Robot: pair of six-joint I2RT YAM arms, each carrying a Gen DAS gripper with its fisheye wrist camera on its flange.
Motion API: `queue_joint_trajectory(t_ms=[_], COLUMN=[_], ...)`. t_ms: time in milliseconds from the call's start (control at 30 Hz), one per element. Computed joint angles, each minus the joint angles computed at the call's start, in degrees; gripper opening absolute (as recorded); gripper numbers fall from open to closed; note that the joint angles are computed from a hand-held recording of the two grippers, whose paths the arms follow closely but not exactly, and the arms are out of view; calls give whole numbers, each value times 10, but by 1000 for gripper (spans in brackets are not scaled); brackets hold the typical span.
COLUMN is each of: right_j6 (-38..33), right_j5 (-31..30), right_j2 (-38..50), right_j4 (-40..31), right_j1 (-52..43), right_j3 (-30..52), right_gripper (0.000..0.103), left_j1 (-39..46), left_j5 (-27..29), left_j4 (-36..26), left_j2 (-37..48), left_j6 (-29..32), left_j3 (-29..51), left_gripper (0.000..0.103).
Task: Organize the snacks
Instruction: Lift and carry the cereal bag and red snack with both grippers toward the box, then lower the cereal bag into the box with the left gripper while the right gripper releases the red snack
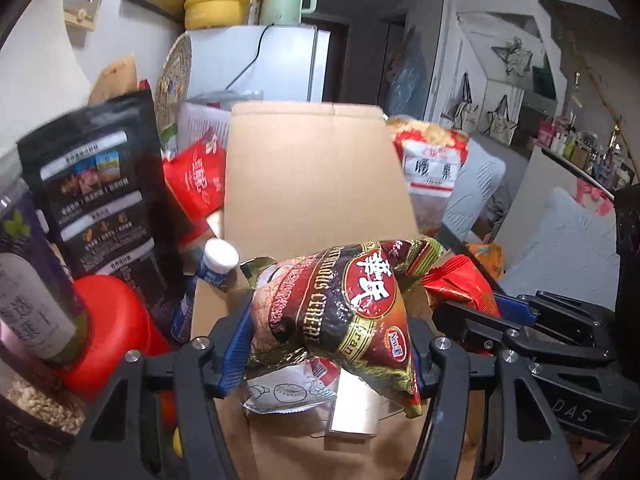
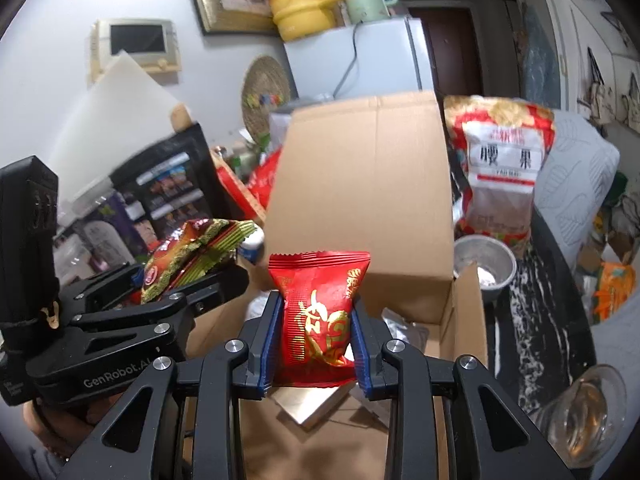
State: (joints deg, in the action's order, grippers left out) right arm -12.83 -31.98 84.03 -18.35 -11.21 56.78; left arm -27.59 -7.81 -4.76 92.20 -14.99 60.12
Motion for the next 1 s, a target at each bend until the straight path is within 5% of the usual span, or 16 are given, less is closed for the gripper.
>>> queue_joint_trajectory(t_ms=[1000], right_j6=[7], right_j5=[87], right_j2=[127], right_j4=[-24], right_j1=[27], right_j3=[54], right_gripper=[31], left_j1=[-10], left_j5=[-46], left_j4=[-80], left_j2=[157], left_j6=[-1], left_j3=[106], left_gripper=[62])
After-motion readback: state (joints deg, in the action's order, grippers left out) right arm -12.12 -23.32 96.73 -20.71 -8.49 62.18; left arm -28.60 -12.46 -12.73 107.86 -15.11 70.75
